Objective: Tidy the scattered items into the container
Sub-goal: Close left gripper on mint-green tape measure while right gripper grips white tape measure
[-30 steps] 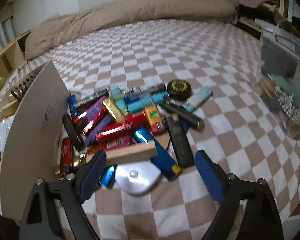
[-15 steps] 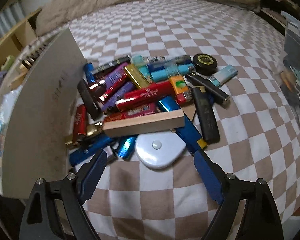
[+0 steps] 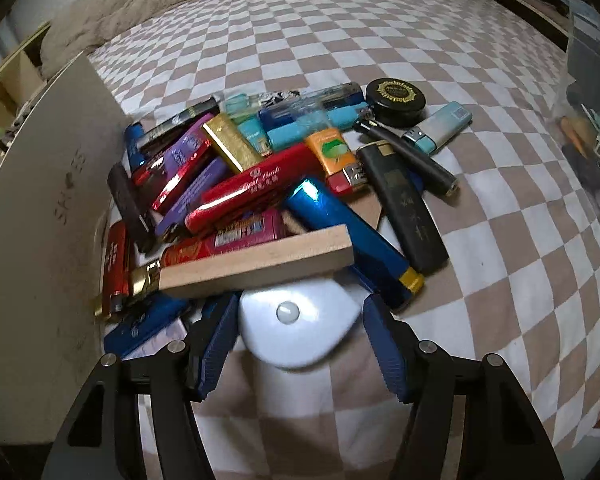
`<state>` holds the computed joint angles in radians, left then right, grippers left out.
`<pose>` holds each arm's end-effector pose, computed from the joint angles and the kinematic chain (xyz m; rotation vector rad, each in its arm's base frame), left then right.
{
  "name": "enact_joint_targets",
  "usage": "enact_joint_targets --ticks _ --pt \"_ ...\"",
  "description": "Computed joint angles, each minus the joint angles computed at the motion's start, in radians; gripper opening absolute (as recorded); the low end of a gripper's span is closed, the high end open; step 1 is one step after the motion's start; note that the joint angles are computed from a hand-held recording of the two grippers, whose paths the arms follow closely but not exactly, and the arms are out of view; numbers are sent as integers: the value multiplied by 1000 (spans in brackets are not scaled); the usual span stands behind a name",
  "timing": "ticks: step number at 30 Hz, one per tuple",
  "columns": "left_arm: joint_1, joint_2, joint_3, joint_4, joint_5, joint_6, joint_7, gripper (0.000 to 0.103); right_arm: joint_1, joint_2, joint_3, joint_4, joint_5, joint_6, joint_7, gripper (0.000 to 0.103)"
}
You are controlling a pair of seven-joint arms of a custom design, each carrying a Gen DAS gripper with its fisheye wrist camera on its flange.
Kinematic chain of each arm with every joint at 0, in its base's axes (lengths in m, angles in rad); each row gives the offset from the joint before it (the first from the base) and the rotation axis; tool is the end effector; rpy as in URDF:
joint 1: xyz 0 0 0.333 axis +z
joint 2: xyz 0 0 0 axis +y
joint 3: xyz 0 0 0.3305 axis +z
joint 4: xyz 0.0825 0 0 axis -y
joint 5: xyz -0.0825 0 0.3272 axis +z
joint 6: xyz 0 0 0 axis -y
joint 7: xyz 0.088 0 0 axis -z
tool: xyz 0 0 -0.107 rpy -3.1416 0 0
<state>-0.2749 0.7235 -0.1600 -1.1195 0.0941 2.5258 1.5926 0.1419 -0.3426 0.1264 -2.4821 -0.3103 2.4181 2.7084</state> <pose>0.7009 -0.2749 0.4941 -1.4274 2.2408 -0.8070 0.3865 0.1084 0.4857 -1.2535 2.5766 -0.4349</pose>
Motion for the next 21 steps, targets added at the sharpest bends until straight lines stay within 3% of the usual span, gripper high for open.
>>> enact_joint_targets --ticks 11,21 --pt "-3 -43 5 -67 15 68 -23 53 4 -22 51 33 -118 -71 91 62" --pt "28 -103 -45 -152 -33 163 27 53 -23 -80 75 11 -216 -27 246 62"
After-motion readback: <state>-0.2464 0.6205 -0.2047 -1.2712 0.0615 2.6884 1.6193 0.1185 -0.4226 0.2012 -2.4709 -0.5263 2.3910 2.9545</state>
